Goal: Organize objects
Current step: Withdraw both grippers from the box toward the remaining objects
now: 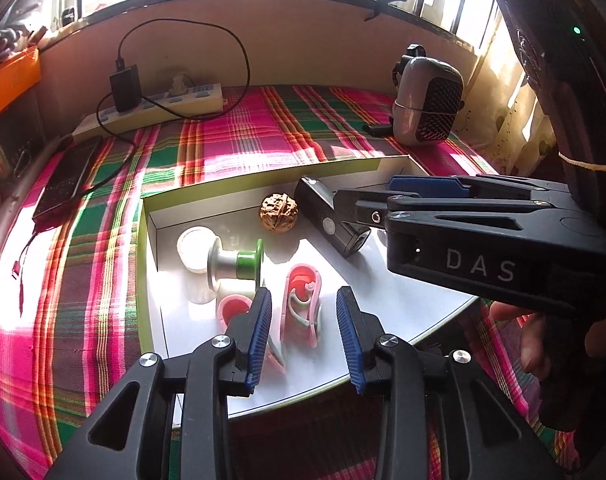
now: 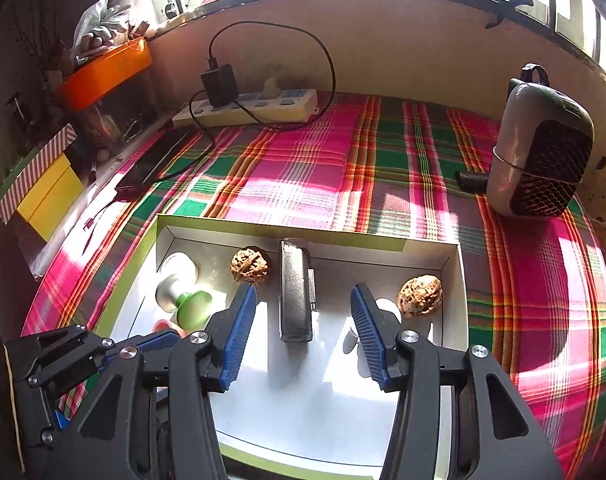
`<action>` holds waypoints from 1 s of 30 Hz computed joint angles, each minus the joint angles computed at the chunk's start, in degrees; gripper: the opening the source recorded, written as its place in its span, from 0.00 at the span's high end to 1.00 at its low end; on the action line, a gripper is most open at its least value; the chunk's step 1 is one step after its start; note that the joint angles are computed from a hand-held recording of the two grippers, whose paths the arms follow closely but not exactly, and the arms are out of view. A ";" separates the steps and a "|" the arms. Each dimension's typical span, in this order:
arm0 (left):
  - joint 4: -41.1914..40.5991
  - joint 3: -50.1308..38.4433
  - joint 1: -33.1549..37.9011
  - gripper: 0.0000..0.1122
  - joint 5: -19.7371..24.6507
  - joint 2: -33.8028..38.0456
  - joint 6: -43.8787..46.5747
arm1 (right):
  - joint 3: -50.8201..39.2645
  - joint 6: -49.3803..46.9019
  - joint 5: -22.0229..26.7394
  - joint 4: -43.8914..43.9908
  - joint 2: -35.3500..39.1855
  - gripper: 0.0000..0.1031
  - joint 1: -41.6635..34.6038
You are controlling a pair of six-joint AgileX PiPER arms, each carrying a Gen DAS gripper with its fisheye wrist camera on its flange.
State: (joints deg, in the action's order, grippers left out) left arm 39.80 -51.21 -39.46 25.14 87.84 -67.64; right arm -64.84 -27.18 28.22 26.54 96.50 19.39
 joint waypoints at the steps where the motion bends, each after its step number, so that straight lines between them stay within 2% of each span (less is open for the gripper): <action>1: 1.49 0.43 -0.42 0.72 0.42 -0.81 -1.64 | 1.10 -0.06 -0.43 0.35 -1.14 0.51 -0.17; 6: 6.51 3.96 -4.50 0.72 3.87 -6.44 -9.52 | 7.36 -0.34 -2.79 0.97 -7.50 0.51 -0.73; 12: 10.56 11.92 -9.66 0.72 8.54 -16.49 -17.18 | 14.95 0.51 -4.96 -0.33 -15.02 0.51 -1.19; 18: 14.97 12.41 -14.89 0.72 13.17 -17.50 -25.10 | 23.90 -1.93 -6.49 1.91 -22.99 0.51 -3.07; 23: 15.04 12.02 -15.25 0.72 11.41 -16.09 -25.63 | 29.48 -10.49 -6.59 9.85 -26.31 0.50 -4.41; 30: 14.25 14.54 -17.22 0.72 9.34 -16.48 -27.45 | 31.63 -12.91 -8.03 12.87 -25.48 0.47 -2.44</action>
